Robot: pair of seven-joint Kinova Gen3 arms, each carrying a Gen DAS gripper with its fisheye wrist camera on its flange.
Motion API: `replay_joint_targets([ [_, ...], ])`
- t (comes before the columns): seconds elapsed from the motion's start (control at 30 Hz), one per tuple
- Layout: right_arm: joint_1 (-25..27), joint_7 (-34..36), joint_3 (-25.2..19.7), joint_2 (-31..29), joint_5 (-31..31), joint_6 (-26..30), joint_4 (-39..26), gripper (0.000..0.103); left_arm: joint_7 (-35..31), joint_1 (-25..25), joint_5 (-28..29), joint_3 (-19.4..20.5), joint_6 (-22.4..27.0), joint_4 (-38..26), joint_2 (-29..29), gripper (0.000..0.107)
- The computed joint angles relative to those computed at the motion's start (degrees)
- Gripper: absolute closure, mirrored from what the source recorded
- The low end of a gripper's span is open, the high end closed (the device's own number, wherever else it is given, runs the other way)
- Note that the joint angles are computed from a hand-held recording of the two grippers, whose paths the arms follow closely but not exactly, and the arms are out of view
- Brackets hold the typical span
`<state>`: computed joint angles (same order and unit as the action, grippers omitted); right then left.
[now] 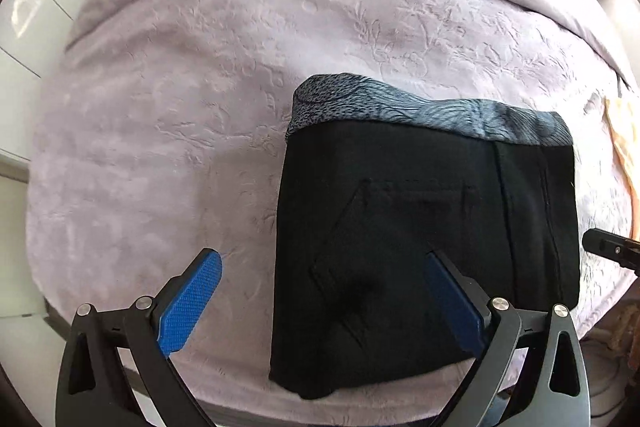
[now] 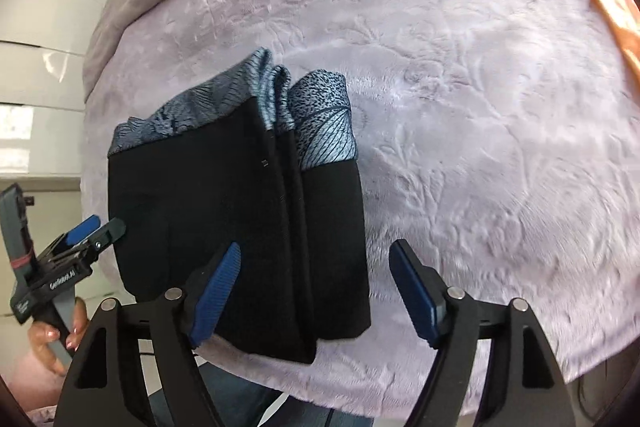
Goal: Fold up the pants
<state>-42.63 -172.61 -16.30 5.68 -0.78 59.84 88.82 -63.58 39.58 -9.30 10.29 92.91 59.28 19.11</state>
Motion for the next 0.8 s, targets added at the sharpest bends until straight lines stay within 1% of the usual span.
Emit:
replay_joint_targets([
  [0.1, -2.71, -5.15, -0.55, 0.97, 4.32, 4.1, -3.5, 0.02, 0.24, 1.89, -1.73, 0.14, 2.18, -1.65, 0.78, 0.006],
  [0.13, -4.0, -7.02, -0.7, 1.86, 6.31, 6.36, -5.48, 0.02, 0.05, 2.07, -1.94, 0.09, 2.66, -1.47, 0.48, 0.006],
  [0.27, -9.08, -10.39, -0.7, 5.47, 11.69, 13.54, -12.56, 0.018, -0.23, 2.53, -1.85, 0.45, 2.25, 0.39, -0.86, 0.006],
  [0.3, -10.45, -10.94, -0.54, 6.02, 12.62, 15.24, -14.0, 0.016, -0.31, 2.46, -1.65, 0.61, 1.75, 1.17, -1.37, 0.006],
  [0.33, -12.12, -11.91, -0.46, 6.35, 13.85, 16.9, -15.12, 0.008, -0.48, 2.36, -1.4, 0.82, 1.23, 1.99, -1.89, 0.006],
  [0.37, -13.43, -12.49, -0.19, 7.45, 15.12, 18.27, -16.68, 0.006, -0.65, 2.37, -1.42, 1.03, 1.01, 2.59, -2.31, 0.006],
  [0.4, -15.12, -13.32, 0.14, 8.59, 16.66, 20.04, -18.47, 0.0, -0.66, 2.48, -1.65, 1.2, 0.86, 3.09, -2.7, 0.006],
  [0.5, -18.08, -14.9, 1.34, 10.6, 18.22, 22.15, -21.42, 0.0, -0.22, 2.58, -2.18, 1.66, 0.04, 4.69, -4.28, 0.006],
  [0.63, -20.95, -14.54, 2.72, 13.98, 17.61, 27.11, -27.52, 0.0, 1.07, 2.64, -3.33, 2.34, -0.87, 6.01, -6.33, 0.006],
  [0.8, -24.39, -15.95, 4.71, 15.9, 18.35, 31.05, -32.45, 0.0, 1.32, 1.91, -3.08, 3.33, -2.27, 7.34, -8.33, 0.006],
])
